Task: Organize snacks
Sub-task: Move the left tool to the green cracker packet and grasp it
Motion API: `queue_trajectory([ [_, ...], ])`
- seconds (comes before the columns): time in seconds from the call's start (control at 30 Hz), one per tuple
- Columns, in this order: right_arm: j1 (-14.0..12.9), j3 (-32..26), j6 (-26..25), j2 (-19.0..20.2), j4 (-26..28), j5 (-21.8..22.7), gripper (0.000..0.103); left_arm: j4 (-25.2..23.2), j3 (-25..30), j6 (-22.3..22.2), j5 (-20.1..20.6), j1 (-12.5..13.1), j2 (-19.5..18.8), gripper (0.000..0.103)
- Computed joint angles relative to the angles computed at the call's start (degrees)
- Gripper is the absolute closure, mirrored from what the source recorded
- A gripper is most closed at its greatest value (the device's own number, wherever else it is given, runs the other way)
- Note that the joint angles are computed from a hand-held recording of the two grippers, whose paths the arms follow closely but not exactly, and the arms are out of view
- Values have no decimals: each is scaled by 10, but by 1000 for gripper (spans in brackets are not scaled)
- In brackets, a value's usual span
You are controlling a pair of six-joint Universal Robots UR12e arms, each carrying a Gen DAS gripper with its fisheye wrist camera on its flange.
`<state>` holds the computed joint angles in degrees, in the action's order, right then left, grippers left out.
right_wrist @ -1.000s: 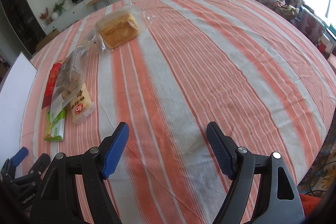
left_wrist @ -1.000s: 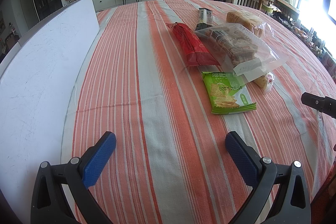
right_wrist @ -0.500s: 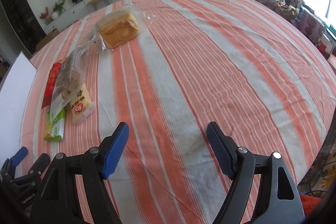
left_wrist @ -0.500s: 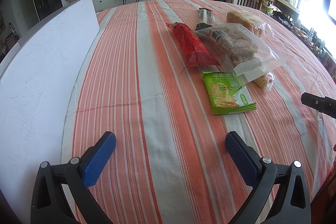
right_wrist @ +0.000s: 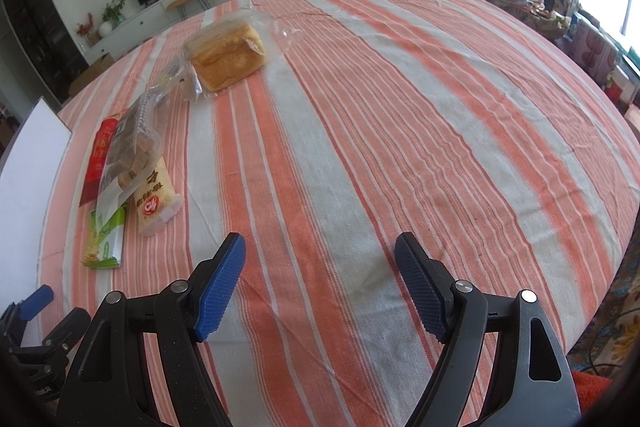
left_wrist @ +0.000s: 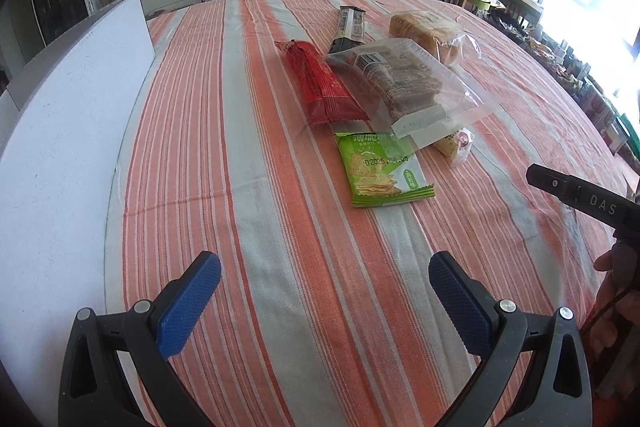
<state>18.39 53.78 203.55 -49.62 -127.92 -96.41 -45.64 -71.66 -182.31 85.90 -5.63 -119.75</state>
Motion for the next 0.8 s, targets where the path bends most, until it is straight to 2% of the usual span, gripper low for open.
queue_trajectory([
  [0.33,-1,0,1,0,-1,3,22,-67,35,150,-46,-7,-2,0],
  [0.47,-8,20,24,-10,-30,31,23,-112,63,225,-48,-11,-11,0],
  [0.53,-14,33,43,-15,-51,53,24,-130,76,253,-33,-15,-16,0],
  [0.63,-19,44,57,-19,-69,69,24,-126,81,261,-32,-16,-20,0],
  [0.73,-18,42,52,-19,-65,65,24,-154,108,256,-46,-14,-36,0],
  [0.8,-17,41,49,-19,-61,61,24,-164,132,255,-38,-17,-51,0],
])
